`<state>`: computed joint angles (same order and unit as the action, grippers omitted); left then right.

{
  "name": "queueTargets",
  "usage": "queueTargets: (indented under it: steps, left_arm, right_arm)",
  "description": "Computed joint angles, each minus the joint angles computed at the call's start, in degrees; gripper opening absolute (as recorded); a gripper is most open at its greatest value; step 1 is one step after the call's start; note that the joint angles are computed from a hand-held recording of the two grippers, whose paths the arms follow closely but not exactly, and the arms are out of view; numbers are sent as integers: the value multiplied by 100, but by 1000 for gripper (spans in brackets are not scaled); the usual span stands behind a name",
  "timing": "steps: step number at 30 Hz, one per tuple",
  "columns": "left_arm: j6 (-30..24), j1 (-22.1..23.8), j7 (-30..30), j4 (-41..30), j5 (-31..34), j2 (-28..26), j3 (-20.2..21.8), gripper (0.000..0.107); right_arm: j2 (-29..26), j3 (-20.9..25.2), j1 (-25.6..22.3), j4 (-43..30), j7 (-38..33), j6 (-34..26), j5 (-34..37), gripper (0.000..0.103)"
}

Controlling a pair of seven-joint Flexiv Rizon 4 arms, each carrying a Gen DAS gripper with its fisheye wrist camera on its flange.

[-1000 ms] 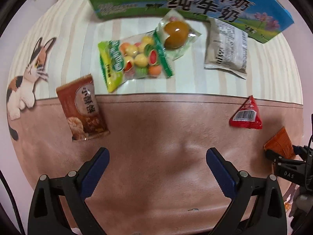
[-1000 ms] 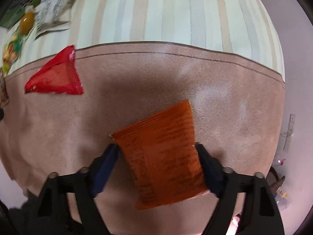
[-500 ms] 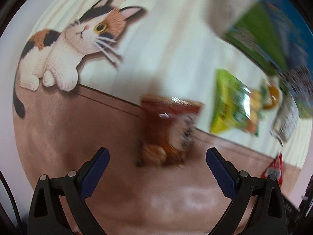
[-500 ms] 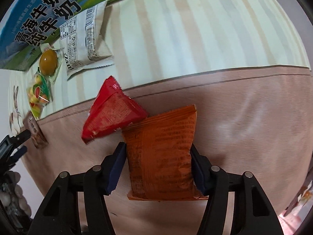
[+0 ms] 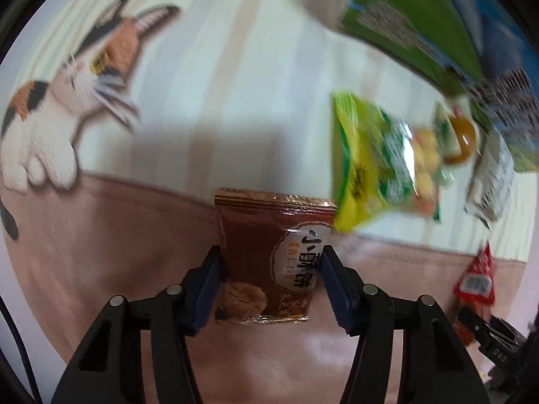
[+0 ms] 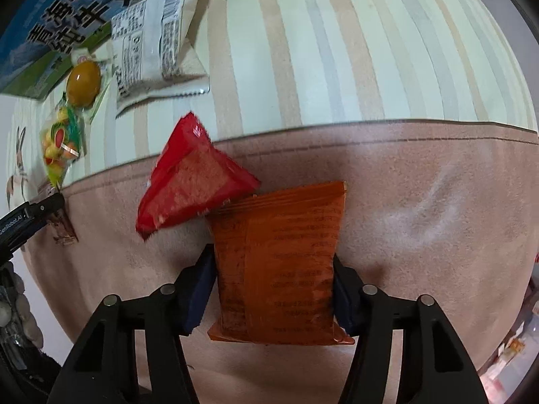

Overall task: Organize snacks
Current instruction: 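Grasp the brown shrimp-cracker packet with the left tool while the right tool grasps the orange chip bag, then lift both packets and carry them over the cardboard box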

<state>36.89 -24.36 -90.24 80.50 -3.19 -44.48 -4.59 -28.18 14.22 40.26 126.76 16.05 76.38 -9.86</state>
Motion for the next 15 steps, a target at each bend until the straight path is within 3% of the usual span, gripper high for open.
queueTargets:
  steps: [7, 14, 15]
  left_arm:
    - [-13, -20, 227, 1172, -175, 552, -236, 55]
    - [-90, -256, 296, 1227, 192, 445, -153, 68]
    - [-428, -357, 267, 970, 182, 331, -149, 69]
  right_arm:
    - [20, 296, 23, 100, -103, 312, 191, 62]
    - [-161, 366, 44, -5, -269, 403, 293, 63]
    - [-197, 397, 20, -56, -316, 357, 313, 64]
